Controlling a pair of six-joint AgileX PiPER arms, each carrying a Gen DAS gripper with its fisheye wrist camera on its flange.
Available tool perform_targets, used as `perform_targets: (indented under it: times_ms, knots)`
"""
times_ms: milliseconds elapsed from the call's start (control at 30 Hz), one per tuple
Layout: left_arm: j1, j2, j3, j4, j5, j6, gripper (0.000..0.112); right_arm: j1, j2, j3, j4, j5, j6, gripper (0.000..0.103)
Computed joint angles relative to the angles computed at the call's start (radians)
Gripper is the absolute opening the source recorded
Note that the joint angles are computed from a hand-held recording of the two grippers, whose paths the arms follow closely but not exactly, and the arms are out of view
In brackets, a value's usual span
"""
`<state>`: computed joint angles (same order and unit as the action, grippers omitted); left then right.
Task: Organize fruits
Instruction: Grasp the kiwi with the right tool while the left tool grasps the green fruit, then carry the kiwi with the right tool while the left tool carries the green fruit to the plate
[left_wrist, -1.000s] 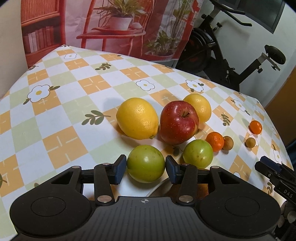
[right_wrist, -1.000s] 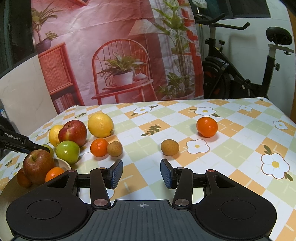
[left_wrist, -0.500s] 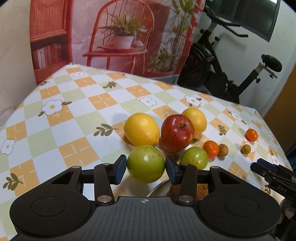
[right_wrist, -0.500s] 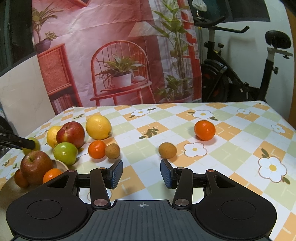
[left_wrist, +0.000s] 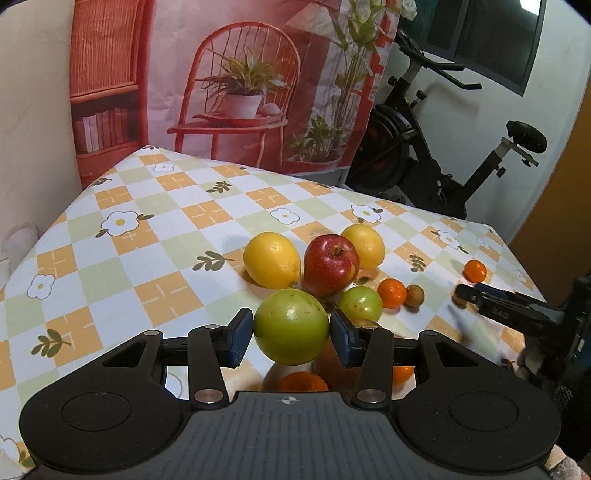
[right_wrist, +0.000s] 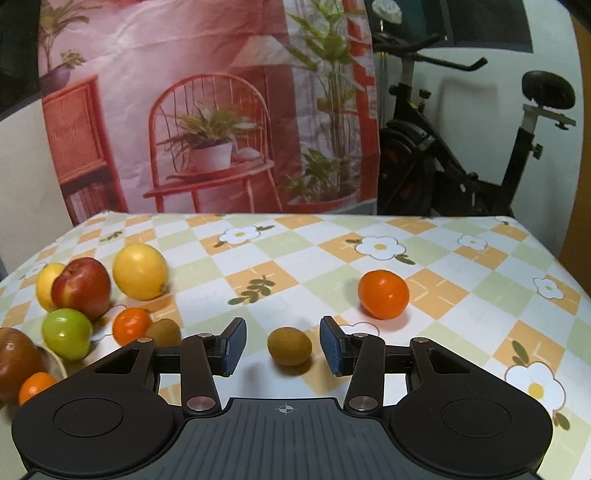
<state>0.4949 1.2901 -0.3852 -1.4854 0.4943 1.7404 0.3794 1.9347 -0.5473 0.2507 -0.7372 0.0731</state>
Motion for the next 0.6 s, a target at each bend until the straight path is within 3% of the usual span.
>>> perform_targets:
  times_ms: [100, 333, 600]
  knots:
    - [-0.005, -0.012, 0.005, 0.016, 0.002, -0.021, 0.049, -0.006, 0.009, -0.04, 0.005, 0.065, -0.022, 0.039]
    - [-0.001, -0.035, 0.023, 0.05, 0.021, -0.034, 0.049, -0.002, 0.012, -0.063, 0.021, 0.119, -0.026, 0.029]
    - [0.034, -0.078, 0.042, 0.136, 0.057, -0.093, 0.049, -0.013, -0.002, -0.029, -0.039, 0.092, 0.053, 0.026]
